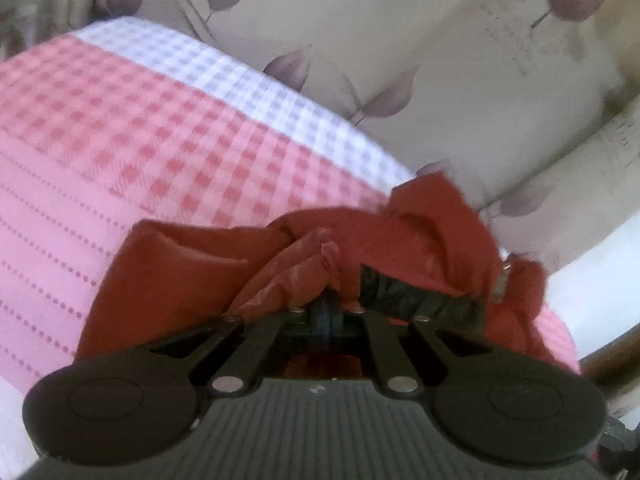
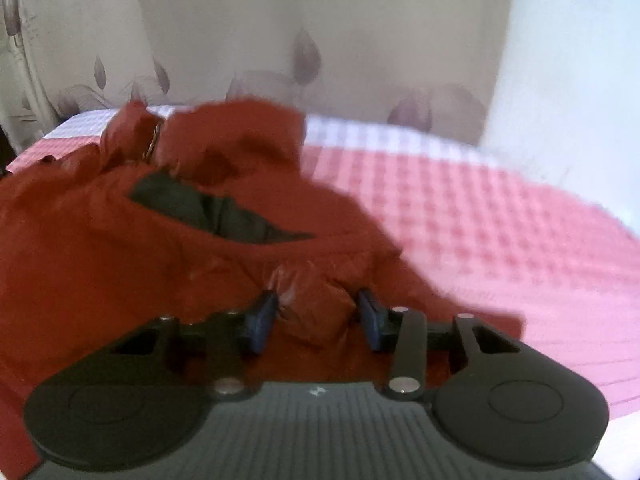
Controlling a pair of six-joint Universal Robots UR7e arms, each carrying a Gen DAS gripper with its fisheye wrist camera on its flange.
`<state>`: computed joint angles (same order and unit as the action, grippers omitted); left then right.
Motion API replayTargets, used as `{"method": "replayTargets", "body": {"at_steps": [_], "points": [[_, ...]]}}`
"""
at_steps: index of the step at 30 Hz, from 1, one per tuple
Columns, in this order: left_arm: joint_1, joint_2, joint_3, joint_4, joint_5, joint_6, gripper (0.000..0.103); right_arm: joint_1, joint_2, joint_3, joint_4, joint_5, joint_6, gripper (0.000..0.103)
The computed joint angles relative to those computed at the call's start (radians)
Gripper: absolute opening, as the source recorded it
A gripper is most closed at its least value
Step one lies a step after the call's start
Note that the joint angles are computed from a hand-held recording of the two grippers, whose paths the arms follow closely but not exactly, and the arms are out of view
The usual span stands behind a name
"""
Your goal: Fold large clothes
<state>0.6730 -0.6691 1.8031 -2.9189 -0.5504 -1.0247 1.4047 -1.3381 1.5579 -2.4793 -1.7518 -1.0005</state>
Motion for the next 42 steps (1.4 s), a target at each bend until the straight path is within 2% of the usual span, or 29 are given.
{"method": "replayTargets", "body": {"at_steps": [2, 5, 8, 10, 17, 19, 21, 22, 23, 25, 26, 28, 30, 32, 35, 37, 39, 40, 42], "points": [[0.003, 0.003, -0.014, 0.05, 0.007, -0.016, 0.012, -0.01, 0.006, 0.003, -0.004, 0.006, 0.006, 0.043], [0.004, 0.019, 0.012, -0.03, 0.022, 0.017, 0.012, -0.021, 0.012, -0.002, 0.004, 0.015, 0.026, 0.043], [-0.001, 0.041, 0.017, -0.086, 0.046, 0.078, 0.012, -0.034, 0.012, 0.009, -0.016, 0.036, 0.008, 0.043], [0.001, 0.053, 0.035, -0.17, 0.052, 0.127, 0.012, -0.044, 0.01, 0.015, -0.029, 0.056, 0.01, 0.043], [0.001, 0.085, 0.052, -0.318, 0.058, 0.208, 0.012, -0.065, -0.008, 0.065, -0.094, 0.106, -0.016, 0.044], [-0.005, 0.087, 0.043, -0.293, 0.073, 0.211, 0.012, -0.067, -0.008, 0.063, -0.09, 0.114, -0.01, 0.044], [-0.012, 0.076, 0.035, -0.235, 0.085, 0.197, 0.012, -0.053, -0.002, 0.021, -0.021, 0.093, 0.039, 0.047], [-0.016, 0.074, 0.036, -0.248, 0.084, 0.2, 0.012, -0.047, -0.004, 0.001, 0.016, 0.093, 0.057, 0.048], [-0.02, 0.069, 0.044, -0.263, 0.082, 0.193, 0.012, -0.048, -0.012, -0.013, 0.049, 0.11, 0.065, 0.053], [-0.033, 0.06, 0.061, -0.316, 0.088, 0.191, 0.01, -0.059, -0.047, -0.015, 0.064, 0.176, 0.082, 0.054], [-0.042, 0.064, 0.067, -0.382, 0.09, 0.236, 0.01, -0.067, -0.067, -0.014, 0.066, 0.228, 0.099, 0.054], [-0.064, 0.065, 0.064, -0.415, 0.113, 0.271, 0.012, -0.079, -0.11, -0.003, 0.07, 0.348, 0.129, 0.056], [-0.089, 0.08, 0.05, -0.483, 0.133, 0.356, 0.017, -0.06, -0.136, -0.001, 0.133, 0.429, 0.114, 0.056], [-0.107, 0.084, 0.033, -0.48, 0.129, 0.374, 0.018, -0.015, -0.15, 0.018, 0.198, 0.459, 0.07, 0.055], [-0.107, 0.075, 0.009, -0.315, 0.119, 0.286, 0.021, 0.065, -0.141, 0.073, 0.213, 0.415, 0.001, 0.054], [-0.1, 0.067, 0.011, -0.22, 0.106, 0.213, 0.021, 0.124, -0.106, 0.114, 0.168, 0.302, -0.036, 0.052], [-0.088, 0.059, 0.018, -0.136, 0.098, 0.147, 0.022, 0.165, -0.058, 0.154, 0.093, 0.148, -0.044, 0.054], [-0.086, 0.057, 0.032, -0.138, 0.105, 0.144, 0.023, 0.169, -0.042, 0.166, 0.071, 0.111, -0.037, 0.054], [-0.075, 0.055, 0.055, -0.194, 0.083, 0.147, 0.019, 0.151, -0.022, 0.179, 0.04, 0.098, 0.007, 0.053]]}}
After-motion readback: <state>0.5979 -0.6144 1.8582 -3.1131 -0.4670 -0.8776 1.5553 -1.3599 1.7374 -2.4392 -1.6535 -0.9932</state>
